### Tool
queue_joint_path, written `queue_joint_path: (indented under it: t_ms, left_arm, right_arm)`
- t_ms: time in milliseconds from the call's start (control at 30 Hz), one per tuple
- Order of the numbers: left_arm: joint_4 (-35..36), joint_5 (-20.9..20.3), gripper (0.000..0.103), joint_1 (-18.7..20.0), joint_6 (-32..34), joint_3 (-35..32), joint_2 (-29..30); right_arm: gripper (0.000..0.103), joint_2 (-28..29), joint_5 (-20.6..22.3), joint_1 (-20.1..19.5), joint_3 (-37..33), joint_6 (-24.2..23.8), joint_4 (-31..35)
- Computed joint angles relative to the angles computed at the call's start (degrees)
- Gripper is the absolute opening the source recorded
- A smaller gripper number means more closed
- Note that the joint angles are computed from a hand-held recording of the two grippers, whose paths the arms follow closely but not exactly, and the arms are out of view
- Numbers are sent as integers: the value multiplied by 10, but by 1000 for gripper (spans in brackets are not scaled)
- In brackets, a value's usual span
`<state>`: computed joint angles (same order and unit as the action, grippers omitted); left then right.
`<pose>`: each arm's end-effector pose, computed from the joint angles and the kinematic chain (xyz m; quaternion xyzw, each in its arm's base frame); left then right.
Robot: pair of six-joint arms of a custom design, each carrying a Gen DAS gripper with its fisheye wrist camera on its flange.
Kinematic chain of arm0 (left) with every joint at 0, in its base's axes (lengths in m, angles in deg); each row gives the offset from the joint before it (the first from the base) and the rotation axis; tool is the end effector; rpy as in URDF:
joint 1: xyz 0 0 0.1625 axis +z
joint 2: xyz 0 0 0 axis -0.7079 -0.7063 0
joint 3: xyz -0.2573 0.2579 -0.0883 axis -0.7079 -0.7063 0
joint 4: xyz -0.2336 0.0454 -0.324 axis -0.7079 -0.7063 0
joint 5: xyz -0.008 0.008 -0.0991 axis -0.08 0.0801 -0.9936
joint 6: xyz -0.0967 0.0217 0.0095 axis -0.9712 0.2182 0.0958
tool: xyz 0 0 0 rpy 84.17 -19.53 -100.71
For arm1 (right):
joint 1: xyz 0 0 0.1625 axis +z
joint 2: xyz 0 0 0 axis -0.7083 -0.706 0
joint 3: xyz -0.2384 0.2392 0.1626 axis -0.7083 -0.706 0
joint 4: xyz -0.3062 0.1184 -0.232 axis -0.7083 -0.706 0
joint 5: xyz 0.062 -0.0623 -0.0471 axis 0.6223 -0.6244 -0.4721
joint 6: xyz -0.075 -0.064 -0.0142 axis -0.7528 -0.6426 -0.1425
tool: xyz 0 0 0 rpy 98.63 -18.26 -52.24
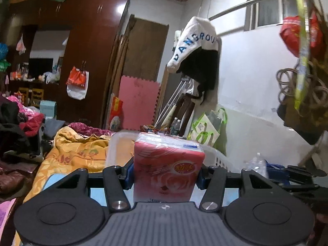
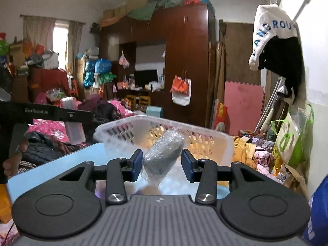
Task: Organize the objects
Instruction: 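Lift both held items over white basket and open both tools to drop them, then grasp white bagged item with left tool while right tool grasps dark red box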
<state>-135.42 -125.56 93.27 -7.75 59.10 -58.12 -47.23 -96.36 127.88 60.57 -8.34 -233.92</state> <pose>-0.2681 -0.5563 0.1173 0.3509 0.8176 -0.4506 0.0727 0.0774 -0.4908 0.2827 0.3238 -0.7590 0.5026 0.2578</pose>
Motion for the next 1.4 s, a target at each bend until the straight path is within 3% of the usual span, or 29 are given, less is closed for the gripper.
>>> queue_joint_path:
  t_ms: [67,233,267,300,333,367,400,467,533,633,733,833,900,1000,1067,1167,1300,1400]
  left_arm:
    - [39,3,58,3,-11,-49,22]
    - [114,12,58,16,-47,-144,73]
    - [126,13,59,18,-47,-155,81]
    - [126,25,71,17,-41,-162,89]
    - [116,38,92,15,-36,-164,96]
    - [101,52,100,12,-28,-162,100]
    - [94,63,103,9,-24,-160,100]
    - [100,83,103,1,-28,-137,82]
    - [89,82,103,-4,-14,-89,49]
    - [-7,84,103,-19,35,14,6]
    - [-103,65,103,-28,62,135,-35]
    - [-160,38,103,-30,79,237,-59]
    - [-204,43,103,-38,90,280,-50]
    - [-224,47,102,-46,98,297,-29]
    - [-205,38,97,-45,99,293,-23]
    - [-220,44,94,-45,100,291,1]
    - [-218,37,82,-38,88,277,24]
    - [-223,29,68,-35,88,272,43]
  right_arm:
    - [45,29,-42,19,-46,1,10]
    - [46,69,-94,31,-92,-6,14]
    - [50,72,-93,30,-90,-12,9]
    - [63,72,-94,29,-87,-15,8]
    - [73,72,-99,30,-81,-20,-2]
    - [91,72,-95,29,-68,-29,-29]
    - [98,69,-87,26,-52,-39,-56]
    - [99,47,-82,24,-24,-45,-71]
    - [103,-6,-38,4,36,-43,-60]
    - [103,-90,52,-56,151,-53,-63]
    - [103,-144,150,-148,266,-89,-83]
    - [103,-106,183,-212,334,-121,-151]
    - [103,-73,182,-227,348,-137,-179]
    - [103,-13,192,-245,351,-149,-232]
    - [102,17,170,-237,339,-140,-260]
    - [88,-5,179,-251,340,-137,-228]
    - [65,-48,213,-274,351,-148,-174]
    - [57,-36,220,-279,353,-153,-187]
